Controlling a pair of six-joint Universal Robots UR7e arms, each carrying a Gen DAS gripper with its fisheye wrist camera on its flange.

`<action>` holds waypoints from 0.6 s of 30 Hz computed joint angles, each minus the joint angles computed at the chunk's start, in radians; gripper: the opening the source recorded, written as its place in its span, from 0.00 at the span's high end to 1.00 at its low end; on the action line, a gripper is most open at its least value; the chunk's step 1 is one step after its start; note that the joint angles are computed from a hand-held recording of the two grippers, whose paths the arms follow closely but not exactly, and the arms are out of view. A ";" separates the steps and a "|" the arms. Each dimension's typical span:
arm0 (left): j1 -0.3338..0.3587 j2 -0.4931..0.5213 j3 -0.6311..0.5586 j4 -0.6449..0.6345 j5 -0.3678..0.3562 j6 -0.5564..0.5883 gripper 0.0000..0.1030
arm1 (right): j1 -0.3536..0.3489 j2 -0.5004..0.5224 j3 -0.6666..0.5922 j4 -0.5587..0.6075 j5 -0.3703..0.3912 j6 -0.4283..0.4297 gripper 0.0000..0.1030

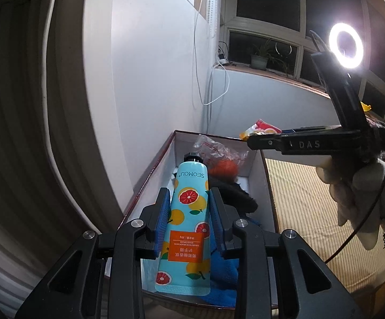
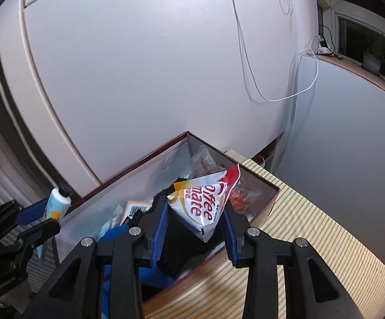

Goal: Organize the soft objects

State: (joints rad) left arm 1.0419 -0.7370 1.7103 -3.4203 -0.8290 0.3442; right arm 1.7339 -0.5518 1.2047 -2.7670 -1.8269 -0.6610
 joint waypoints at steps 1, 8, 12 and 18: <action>-0.004 0.002 0.004 -0.011 0.006 0.001 0.66 | 0.000 0.002 -0.009 0.009 -0.001 0.006 0.56; -0.009 -0.008 0.021 -0.049 0.009 0.002 0.45 | 0.002 0.009 -0.022 -0.011 0.007 0.019 0.26; -0.007 -0.020 0.031 -0.059 0.006 -0.015 0.45 | 0.001 0.004 -0.013 -0.011 -0.003 0.021 0.26; -0.013 -0.034 0.059 -0.075 0.019 -0.031 0.45 | -0.005 -0.024 0.026 -0.026 -0.005 0.024 0.26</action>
State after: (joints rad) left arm 1.0288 -0.7709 1.7693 -3.4948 -0.8099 0.3128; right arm 1.7294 -0.5754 1.2308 -2.7934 -1.8319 -0.6372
